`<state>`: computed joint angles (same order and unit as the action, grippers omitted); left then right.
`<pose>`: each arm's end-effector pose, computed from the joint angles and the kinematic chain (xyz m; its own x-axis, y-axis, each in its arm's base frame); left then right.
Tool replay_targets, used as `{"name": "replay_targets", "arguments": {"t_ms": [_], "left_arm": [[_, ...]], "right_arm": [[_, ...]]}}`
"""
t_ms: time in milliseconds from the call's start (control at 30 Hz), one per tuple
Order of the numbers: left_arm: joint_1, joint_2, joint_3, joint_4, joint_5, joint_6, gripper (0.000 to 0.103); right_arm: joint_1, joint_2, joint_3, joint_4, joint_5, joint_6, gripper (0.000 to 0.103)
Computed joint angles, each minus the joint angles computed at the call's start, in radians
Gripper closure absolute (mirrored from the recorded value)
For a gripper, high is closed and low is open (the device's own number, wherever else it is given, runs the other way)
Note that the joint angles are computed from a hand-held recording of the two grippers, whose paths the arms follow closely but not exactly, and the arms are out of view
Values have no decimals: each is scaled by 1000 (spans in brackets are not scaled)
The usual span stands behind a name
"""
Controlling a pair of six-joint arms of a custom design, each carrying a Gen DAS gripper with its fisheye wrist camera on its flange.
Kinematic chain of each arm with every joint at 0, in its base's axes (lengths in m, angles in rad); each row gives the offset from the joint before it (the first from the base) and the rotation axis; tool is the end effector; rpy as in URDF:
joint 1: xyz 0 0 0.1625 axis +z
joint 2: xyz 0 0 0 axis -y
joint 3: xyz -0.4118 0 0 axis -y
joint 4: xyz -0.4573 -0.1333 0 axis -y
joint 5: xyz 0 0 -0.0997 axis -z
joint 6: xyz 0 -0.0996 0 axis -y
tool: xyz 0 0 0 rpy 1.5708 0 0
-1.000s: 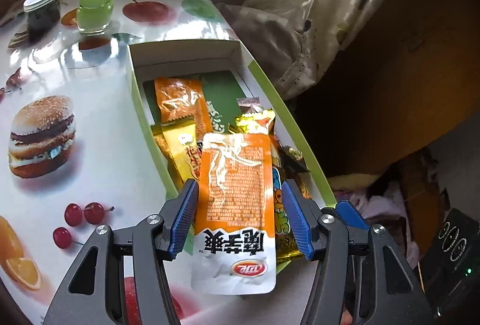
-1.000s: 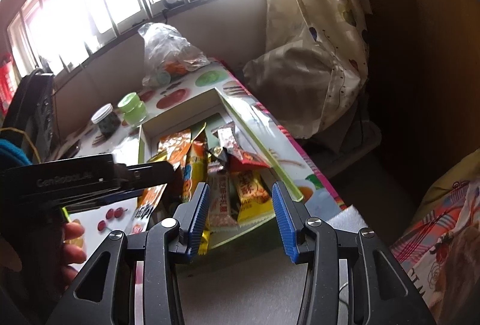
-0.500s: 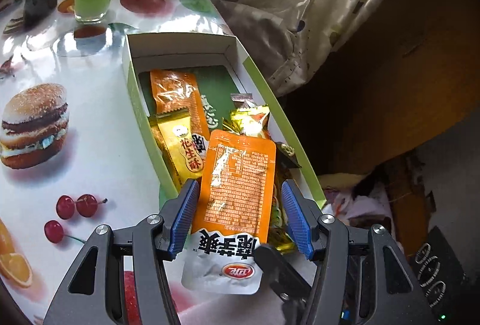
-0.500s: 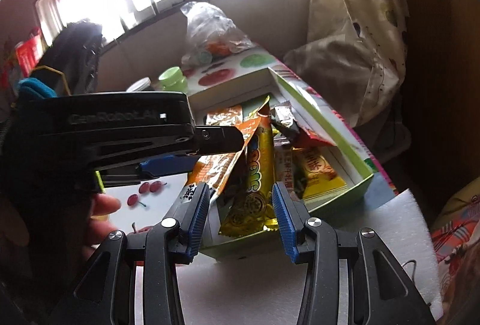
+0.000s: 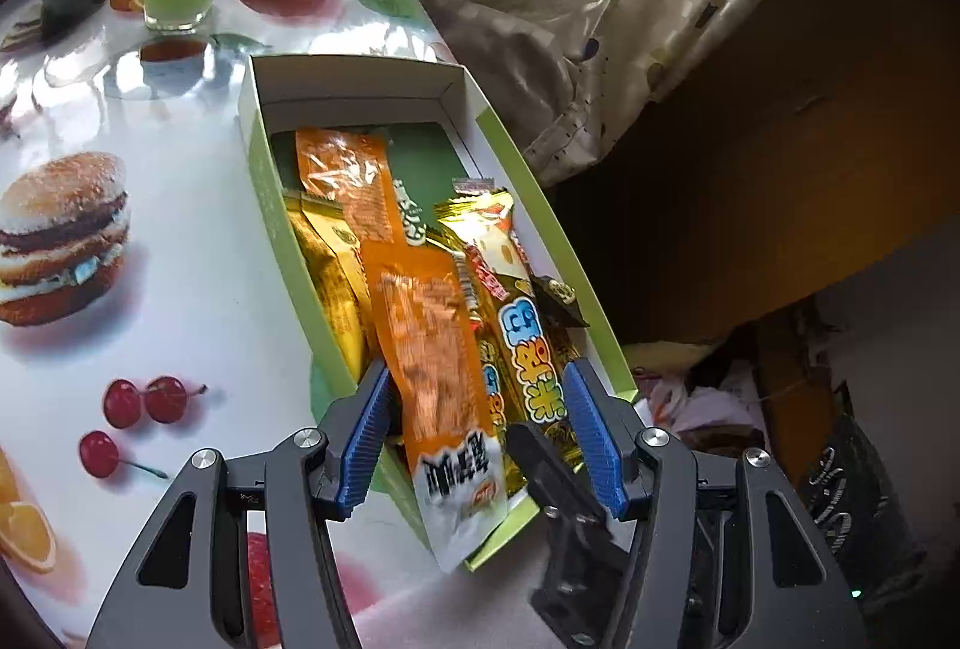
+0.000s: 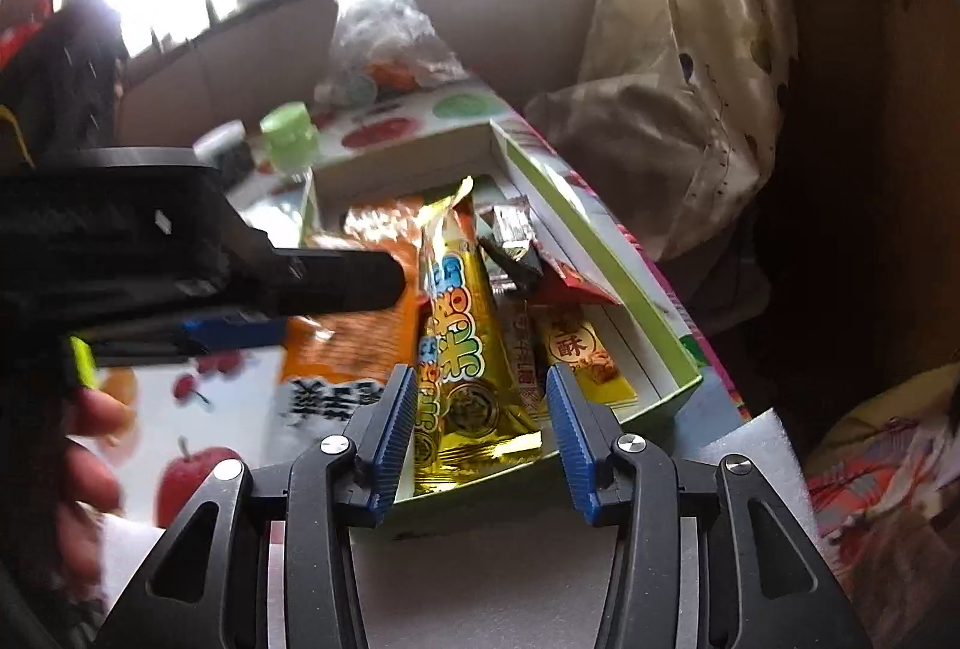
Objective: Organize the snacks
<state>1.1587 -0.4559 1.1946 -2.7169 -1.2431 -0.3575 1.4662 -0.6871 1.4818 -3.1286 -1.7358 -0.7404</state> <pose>-0.1836 -0.8329 -0.0112 -0.9892 -0.0486 -0.1382 0.0230 0.8799 -0.4746 0.0350 -0.7866 0.0953 -0.7663 -0.3255 0.5539 -0.5981 0.6762 -0.4301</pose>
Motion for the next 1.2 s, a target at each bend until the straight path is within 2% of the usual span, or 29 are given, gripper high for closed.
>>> {"name": "replay_targets", "arguments": {"t_ms": [33,133,267,433,600,967,1200], "left_arm": [[0,1,-1,1,-5,0,45],[2,7,-10,14,-12,-1,45],[-6,6,-10,23,9,9,45],[-21,-14,26,-4,58,43,45],[-47,-53,105,-61,129,81,45],[-117,-110,274,-194,351,176,45],[-135,-121,339,-220,416,191,45]], "right_arm": [[-4,-9,8,-3,20,9,59],[-1,-10,5,-6,0,19,59],[-8,-25,14,5,11,44,59],[-7,-37,37,-24,7,32,59],[-9,-57,68,-54,13,36,59],[-14,-104,167,-110,26,17,59],[-18,-119,210,-125,26,5,59]]}}
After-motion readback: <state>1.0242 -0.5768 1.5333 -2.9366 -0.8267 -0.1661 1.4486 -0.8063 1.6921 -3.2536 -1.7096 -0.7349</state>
